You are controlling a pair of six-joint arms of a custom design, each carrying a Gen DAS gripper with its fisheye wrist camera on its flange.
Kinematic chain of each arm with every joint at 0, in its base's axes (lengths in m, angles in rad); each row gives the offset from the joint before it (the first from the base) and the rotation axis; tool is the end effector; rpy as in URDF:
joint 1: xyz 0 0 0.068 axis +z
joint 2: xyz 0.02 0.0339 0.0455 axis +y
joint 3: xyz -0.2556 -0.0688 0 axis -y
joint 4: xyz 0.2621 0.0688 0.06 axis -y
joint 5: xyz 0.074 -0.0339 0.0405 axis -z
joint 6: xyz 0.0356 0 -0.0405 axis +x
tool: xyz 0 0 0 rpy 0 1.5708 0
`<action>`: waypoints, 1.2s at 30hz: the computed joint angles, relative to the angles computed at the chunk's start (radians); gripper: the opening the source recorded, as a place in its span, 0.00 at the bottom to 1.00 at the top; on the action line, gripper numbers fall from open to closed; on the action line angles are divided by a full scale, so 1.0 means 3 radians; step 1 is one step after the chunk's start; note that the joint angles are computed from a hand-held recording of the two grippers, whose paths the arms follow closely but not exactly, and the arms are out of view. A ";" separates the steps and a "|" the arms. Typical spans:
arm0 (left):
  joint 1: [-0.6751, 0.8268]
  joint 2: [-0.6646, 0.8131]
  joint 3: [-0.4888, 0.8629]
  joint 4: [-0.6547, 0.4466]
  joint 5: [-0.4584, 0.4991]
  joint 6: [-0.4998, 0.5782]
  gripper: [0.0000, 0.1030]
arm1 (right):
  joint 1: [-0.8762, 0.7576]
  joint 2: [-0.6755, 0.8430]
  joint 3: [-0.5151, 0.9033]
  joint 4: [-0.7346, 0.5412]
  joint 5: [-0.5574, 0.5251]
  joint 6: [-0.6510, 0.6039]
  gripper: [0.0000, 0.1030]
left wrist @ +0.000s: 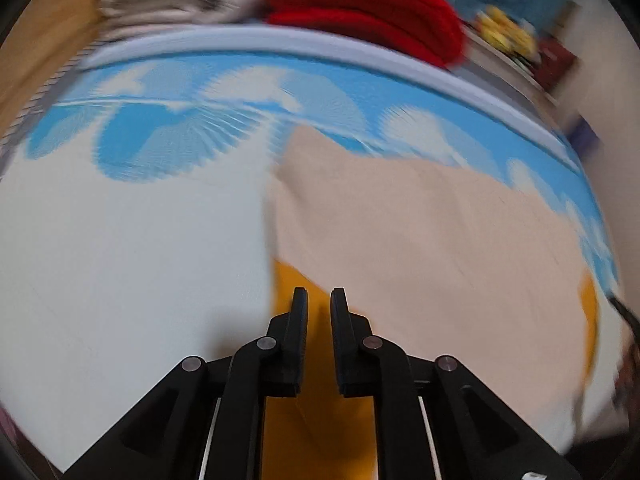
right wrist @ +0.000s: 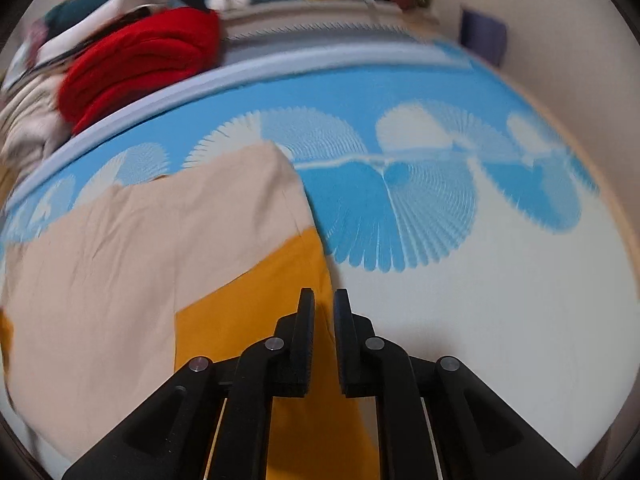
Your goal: Fold large clothes
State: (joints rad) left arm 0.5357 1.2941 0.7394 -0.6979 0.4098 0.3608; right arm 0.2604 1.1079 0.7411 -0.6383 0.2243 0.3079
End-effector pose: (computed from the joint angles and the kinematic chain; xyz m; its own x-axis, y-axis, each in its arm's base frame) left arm 0.2119 0.1093 0.1710 -0.8916 -0.1527 -0.4263 -0.0494 0.9686 -0.2436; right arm 0.2246 0.0516 0.2124 -0.8186 0.0877 -0.5677 0.1178 0.9929 -0.0165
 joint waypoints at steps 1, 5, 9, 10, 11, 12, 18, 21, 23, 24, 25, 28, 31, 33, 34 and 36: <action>0.0014 0.0072 0.0014 -0.0220 0.0080 0.0275 0.11 | 0.0032 -0.0150 -0.0046 -0.0039 -0.0074 -0.0087 0.10; -0.0150 0.0116 -0.0377 -0.0186 -0.0593 0.0920 0.13 | 0.0150 -0.0194 -0.0181 -0.0448 -0.0469 -0.0439 0.10; 0.0088 0.0014 -0.0531 -0.0184 -0.0763 0.1244 0.13 | 0.0244 0.0234 -0.0361 -0.0763 -0.0194 -0.0537 0.10; 0.0147 0.0003 -0.0531 -0.0223 -0.0768 0.1298 0.13 | 0.0292 0.0118 -0.0397 -0.0789 -0.0150 -0.0556 0.10; 0.0203 -0.0015 -0.0561 -0.0231 -0.0832 0.1367 0.13 | 0.0324 0.0022 -0.0418 -0.0834 -0.0140 -0.0553 0.10; 0.0218 -0.0028 -0.0591 -0.0214 -0.0896 0.1402 0.13 | 0.0325 -0.0021 -0.0431 -0.0875 -0.0159 -0.0550 0.10; 0.0195 -0.0753 -0.0880 -0.0241 -0.1182 0.1411 0.13 | 0.0499 -0.0009 -0.0410 -0.1158 0.0102 -0.0306 0.10; 0.0207 -0.1401 -0.0854 -0.0482 -0.0983 0.1237 0.14 | 0.0893 -0.0391 -0.0224 -0.1293 0.0315 0.0066 0.10; 0.0124 -0.1900 -0.0822 -0.0692 -0.0889 0.0970 0.15 | 0.1521 -0.0527 -0.0020 -0.1267 0.0674 0.0439 0.10; 0.0059 -0.2008 -0.0799 -0.0747 -0.0882 0.0848 0.16 | 0.1778 -0.0501 0.0064 -0.1234 0.0804 0.0568 0.11; 0.0028 -0.2184 -0.0778 -0.0863 -0.0838 0.0727 0.16 | 0.2088 -0.0419 0.0164 -0.1183 0.0938 0.0715 0.11; -0.0127 -0.2480 -0.0763 -0.1041 -0.0770 0.0400 0.16 | 0.2748 0.0085 0.0442 -0.0959 0.1074 0.1045 0.11; -0.0121 -0.2629 -0.0738 -0.1155 -0.0657 0.0211 0.16 | 0.3113 0.0609 0.0626 -0.0693 0.1036 0.1270 0.11; -0.0333 -0.2802 -0.0751 -0.1255 -0.0764 -0.0029 0.16 | 0.3272 0.0929 0.0710 -0.0567 0.0980 0.1440 0.11; -0.0384 -0.2837 -0.0764 -0.1265 -0.0794 -0.0084 0.16 | 0.3314 0.1111 0.0731 -0.0507 0.0937 0.1502 0.11; -0.0537 -0.2978 -0.0817 -0.1348 -0.0865 -0.0221 0.16 | 0.3290 0.1480 0.0753 -0.0455 0.0862 0.1546 0.11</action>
